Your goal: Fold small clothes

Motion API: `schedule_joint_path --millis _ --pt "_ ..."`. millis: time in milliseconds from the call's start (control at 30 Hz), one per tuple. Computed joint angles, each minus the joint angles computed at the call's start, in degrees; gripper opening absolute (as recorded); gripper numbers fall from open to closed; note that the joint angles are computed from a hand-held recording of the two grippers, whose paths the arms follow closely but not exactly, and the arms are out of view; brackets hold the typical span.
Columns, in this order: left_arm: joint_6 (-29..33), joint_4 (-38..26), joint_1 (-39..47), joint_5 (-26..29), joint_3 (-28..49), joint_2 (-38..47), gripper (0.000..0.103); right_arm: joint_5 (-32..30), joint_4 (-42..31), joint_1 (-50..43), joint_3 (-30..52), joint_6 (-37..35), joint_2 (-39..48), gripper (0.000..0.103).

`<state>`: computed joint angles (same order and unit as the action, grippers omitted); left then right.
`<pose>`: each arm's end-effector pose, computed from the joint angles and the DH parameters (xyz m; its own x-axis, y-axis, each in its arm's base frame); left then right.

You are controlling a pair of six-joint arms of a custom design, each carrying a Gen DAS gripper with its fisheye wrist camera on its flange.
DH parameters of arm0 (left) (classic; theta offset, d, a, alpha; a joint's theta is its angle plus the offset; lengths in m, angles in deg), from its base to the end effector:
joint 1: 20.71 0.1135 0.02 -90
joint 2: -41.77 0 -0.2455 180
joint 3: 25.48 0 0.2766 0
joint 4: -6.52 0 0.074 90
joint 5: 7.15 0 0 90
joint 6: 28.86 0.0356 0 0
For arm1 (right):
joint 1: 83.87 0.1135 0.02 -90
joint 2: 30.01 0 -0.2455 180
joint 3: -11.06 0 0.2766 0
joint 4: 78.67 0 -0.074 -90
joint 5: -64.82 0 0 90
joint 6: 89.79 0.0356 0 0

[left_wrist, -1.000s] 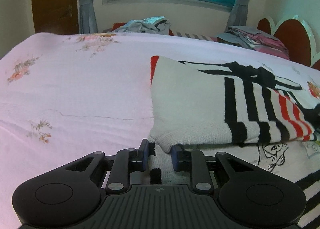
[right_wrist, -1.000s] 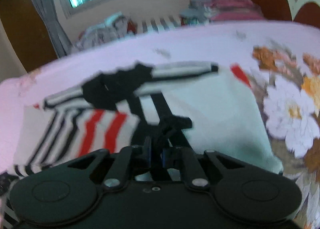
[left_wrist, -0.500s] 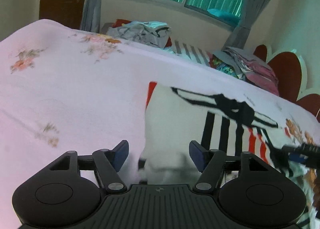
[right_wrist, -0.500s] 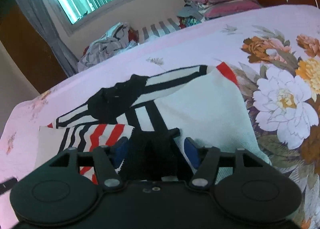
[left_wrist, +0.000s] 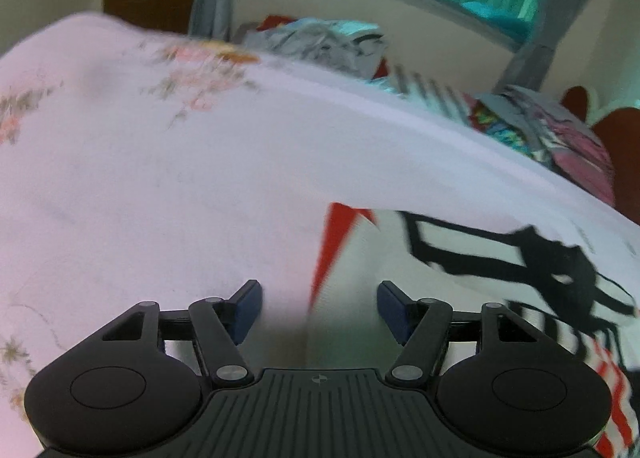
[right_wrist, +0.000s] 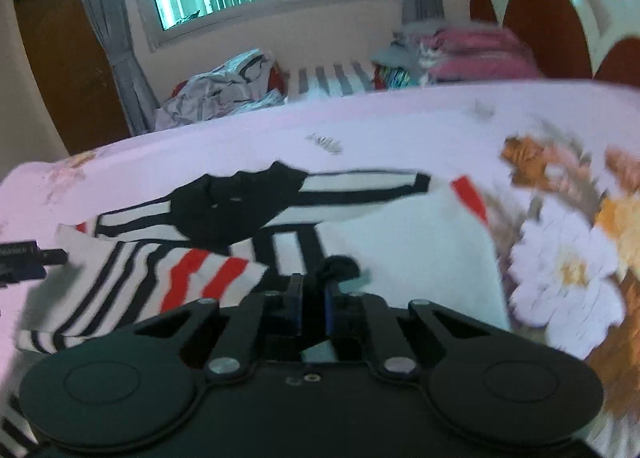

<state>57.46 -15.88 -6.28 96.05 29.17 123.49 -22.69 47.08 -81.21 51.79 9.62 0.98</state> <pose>0.2941 0.0673 0.1480 -0.7282 -0.2519 -0.6374 -0.1459 0.9657 -0.2149 0.1602 0.0059 0.2099 -0.6934 0.1313 -0.7085 0.0993 0.9913 0.0865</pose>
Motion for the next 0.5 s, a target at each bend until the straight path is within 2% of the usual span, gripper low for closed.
schedule_joint_path --millis 100,133,200,367,500 --pt "-0.45 2.23 -1.07 -2.16 0.85 2.06 0.065 -2.27 0.63 -2.81 -0.42 -1.05 5.03 0.010" --pt "-0.62 2.04 -1.10 -2.21 1.04 2.17 0.065 -2.27 0.64 -2.85 -0.82 -1.28 4.07 0.010" --pt "-0.44 0.83 -0.97 -2.03 0.88 0.98 0.065 -2.69 -0.53 -3.38 -0.47 -0.41 2.29 0.019" --pt "3.29 -3.20 -1.35 -2.07 -3.41 -8.99 0.065 -2.76 -1.90 -2.92 0.95 0.00 -1.43 0.024" --pt "3.08 -8.90 -1.95 -0.39 -5.37 -16.80 0.065 -0.78 -0.87 3.58 2.78 2.49 0.42 0.025"
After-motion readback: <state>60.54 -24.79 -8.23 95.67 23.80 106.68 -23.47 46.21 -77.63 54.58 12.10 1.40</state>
